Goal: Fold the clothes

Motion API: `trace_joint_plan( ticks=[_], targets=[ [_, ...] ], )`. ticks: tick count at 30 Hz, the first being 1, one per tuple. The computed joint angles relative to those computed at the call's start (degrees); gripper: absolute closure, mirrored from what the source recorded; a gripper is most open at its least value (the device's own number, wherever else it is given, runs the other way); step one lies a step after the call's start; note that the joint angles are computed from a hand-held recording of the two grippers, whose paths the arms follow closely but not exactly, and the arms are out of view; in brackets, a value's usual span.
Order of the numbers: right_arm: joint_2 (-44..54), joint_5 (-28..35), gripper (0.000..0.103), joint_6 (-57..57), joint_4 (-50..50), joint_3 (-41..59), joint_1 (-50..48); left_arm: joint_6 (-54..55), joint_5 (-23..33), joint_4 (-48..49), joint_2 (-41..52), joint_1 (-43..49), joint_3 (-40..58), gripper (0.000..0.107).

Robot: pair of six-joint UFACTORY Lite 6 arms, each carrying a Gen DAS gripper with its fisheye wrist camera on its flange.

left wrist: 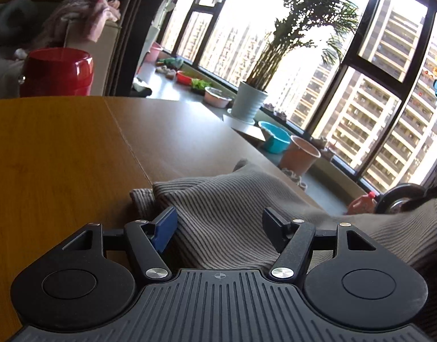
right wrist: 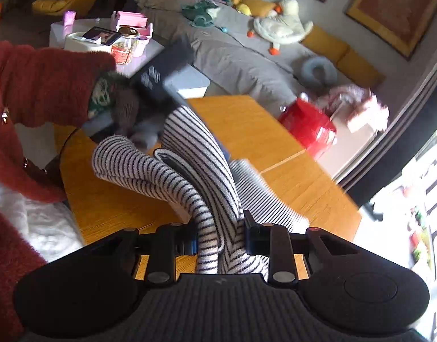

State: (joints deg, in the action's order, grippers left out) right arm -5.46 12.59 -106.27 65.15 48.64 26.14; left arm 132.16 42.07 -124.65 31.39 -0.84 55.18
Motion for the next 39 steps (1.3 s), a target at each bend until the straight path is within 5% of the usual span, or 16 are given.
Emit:
trace_joint_plan(
  ticks=[9, 15, 24, 32, 36, 39],
  targets=[
    [38.83, 15.92, 0.074, 15.01, -9.87, 42.45, -8.14, -5.22, -3.56, 7.74, 7.72, 0.97, 8.10, 0.039],
    [54.53, 23.15, 0.069, 22.00, -10.83, 58.87, -11.30, -6.21, -2.56, 8.65, 8.95, 2.18, 9.24, 0.043],
    [60.82, 23.74, 0.053, 22.30, -5.74, 62.73, -13.79, -0.64, -3.84, 2.22, 4.74, 4.00, 4.03, 0.037],
    [66.84, 23.63, 0.032, 27.71, -5.94, 69.84, -14.14, 3.35, 5.44, -0.12, -12.78, 9.47, -10.22, 0.028],
    [71.07, 26.50, 0.029, 31.76, -4.53, 74.84, -15.58, 2.66, 10.13, 2.19, -16.36, 6.00, -11.68, 0.021],
    [69.68, 25.55, 0.026, 30.58, -1.89, 72.21, -16.12, 5.23, 6.44, -0.25, -13.08, -1.26, -8.62, 0.020]
  ],
)
